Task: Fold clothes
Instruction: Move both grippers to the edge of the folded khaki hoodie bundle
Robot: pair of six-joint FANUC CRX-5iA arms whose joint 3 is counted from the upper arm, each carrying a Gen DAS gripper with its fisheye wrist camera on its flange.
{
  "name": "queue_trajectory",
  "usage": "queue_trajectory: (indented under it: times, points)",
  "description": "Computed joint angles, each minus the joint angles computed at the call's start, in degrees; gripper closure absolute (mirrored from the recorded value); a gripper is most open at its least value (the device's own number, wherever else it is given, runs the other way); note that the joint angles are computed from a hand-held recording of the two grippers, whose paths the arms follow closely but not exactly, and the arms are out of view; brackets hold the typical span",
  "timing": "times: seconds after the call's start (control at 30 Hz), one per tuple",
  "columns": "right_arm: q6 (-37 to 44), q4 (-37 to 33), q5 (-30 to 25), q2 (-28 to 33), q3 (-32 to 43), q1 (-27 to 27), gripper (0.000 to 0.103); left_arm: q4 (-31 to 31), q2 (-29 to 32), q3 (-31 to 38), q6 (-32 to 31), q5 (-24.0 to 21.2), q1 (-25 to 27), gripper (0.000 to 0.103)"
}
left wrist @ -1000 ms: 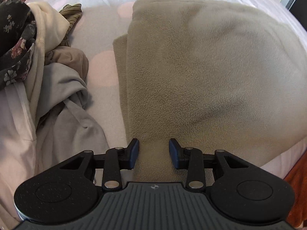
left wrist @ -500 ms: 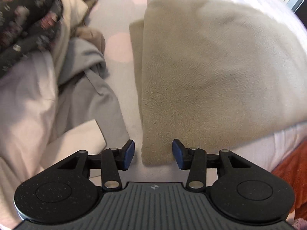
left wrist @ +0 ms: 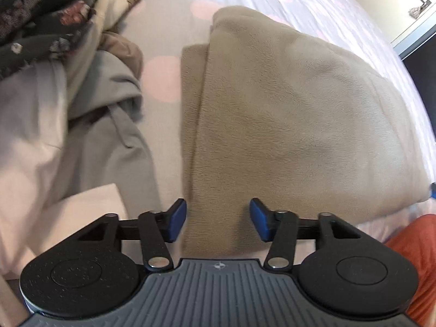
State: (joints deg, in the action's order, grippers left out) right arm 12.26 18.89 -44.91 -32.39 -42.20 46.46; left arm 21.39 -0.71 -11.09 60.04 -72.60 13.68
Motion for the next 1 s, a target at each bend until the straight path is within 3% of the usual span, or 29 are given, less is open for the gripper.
queue_trajectory:
  times: [0.07,0.13,0.2,0.3,0.43,0.57,0.67,0.8,0.83,0.87,0.9,1.0]
  points:
    - [-0.7,-1.5,3.6,-1.7,-1.8,-0.6,0.042,-1.7,-0.2,0.7,0.2,0.1,-0.7,0.085]
    - [-1.9,-0.7,3.6,-2.8,-2.5,0.0,0.066,-2.2,-0.7,1.3,-1.0,-0.6,-0.9,0.089]
    - [0.3,-0.8,1.9,-3.5,-1.6,0.4,0.079,-3.8,-0.6,2.4,-1.6,-1.5,-1.4,0.090]
    - [6.6,-3.4,-2.4,-2.3,1.1,-0.2,0.087,-7.9,0.2,4.5,-0.8,-3.0,-3.1,0.095]
    - [8.4,-4.4,-4.1,0.8,1.9,-0.7,0.088,-12.4,3.2,6.8,2.4,-3.9,-5.4,0.096]
    - [7.7,-5.0,-3.0,3.4,1.3,-1.2,0.088,-14.9,4.5,8.6,4.0,-4.8,-7.0,0.094]
    - [7.1,-5.1,-4.7,2.6,1.6,-1.1,0.085,-16.1,4.1,10.0,4.1,-6.8,-7.1,0.086]
    - [7.4,-1.8,-11.8,2.5,3.7,0.9,0.055,-13.9,1.3,9.3,1.3,-5.7,-4.8,0.075]
    - [7.9,-1.2,-12.5,2.4,4.0,1.0,0.054,-12.1,0.7,8.7,0.2,-4.9,-3.9,0.071]
    - [8.4,-0.6,-13.2,2.3,4.3,1.0,0.054,-8.9,0.0,7.6,-1.6,-3.7,-2.5,0.057]
    - [9.0,-0.2,-13.5,2.1,4.6,0.9,0.051,-5.2,-0.5,6.3,-3.5,-2.4,-1.2,0.047]
    - [11.4,-1.0,-8.7,2.4,5.2,-2.0,0.033,1.6,0.3,4.8,-5.1,2.1,0.1,0.044]
